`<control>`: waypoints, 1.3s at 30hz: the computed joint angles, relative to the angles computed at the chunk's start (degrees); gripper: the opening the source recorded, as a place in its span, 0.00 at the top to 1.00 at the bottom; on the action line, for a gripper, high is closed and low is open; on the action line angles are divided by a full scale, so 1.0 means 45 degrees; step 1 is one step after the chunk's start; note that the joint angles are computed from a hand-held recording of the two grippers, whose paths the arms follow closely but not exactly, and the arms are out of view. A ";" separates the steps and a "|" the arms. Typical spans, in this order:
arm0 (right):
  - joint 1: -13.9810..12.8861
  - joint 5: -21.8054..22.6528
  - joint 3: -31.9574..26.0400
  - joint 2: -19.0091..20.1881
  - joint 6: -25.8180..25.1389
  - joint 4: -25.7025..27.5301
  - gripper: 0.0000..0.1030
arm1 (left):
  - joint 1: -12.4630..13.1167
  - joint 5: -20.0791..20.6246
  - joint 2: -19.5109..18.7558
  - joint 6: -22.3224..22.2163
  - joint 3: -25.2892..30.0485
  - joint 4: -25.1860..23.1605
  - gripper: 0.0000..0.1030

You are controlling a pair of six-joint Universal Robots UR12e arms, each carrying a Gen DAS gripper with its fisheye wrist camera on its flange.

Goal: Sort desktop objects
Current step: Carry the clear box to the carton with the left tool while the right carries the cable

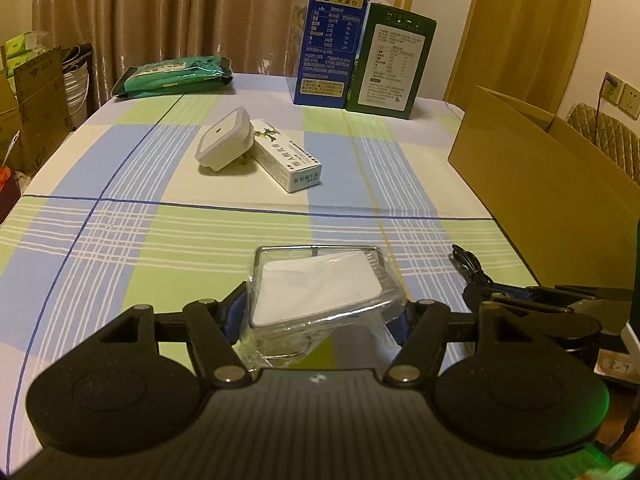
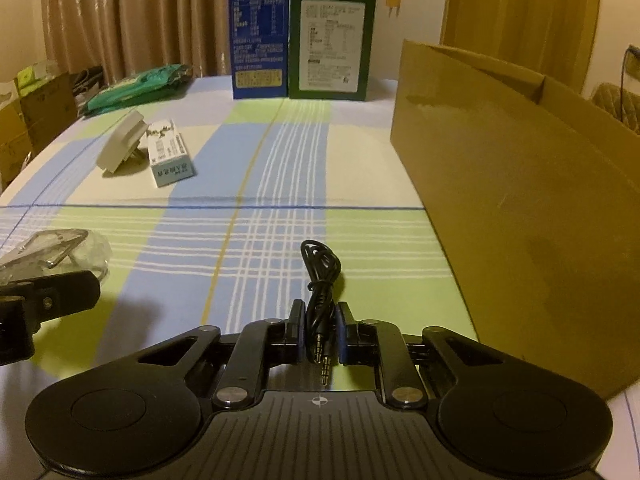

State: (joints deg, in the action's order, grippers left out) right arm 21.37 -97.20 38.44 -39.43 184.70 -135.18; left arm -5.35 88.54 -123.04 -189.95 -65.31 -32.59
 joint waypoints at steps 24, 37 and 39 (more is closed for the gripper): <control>-0.0299 0.0902 0.3044 -0.2641 0.0573 -0.1992 0.89 | -0.0460 -0.0113 0.0763 0.0473 -0.0395 -0.0121 0.39; -0.0645 0.0720 0.4847 -0.4230 0.0741 -0.3404 0.89 | -0.1105 0.0314 0.1605 0.0173 -0.0680 -0.0274 0.39; -0.0716 0.0637 0.5126 -0.4453 0.0713 -0.3617 0.89 | -0.1199 0.0290 0.1667 0.0197 -0.0681 -0.0244 0.39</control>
State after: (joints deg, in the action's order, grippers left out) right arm 18.15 -94.33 61.50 -59.47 187.91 -151.46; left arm -10.75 89.84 -115.54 -189.06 -68.38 -33.69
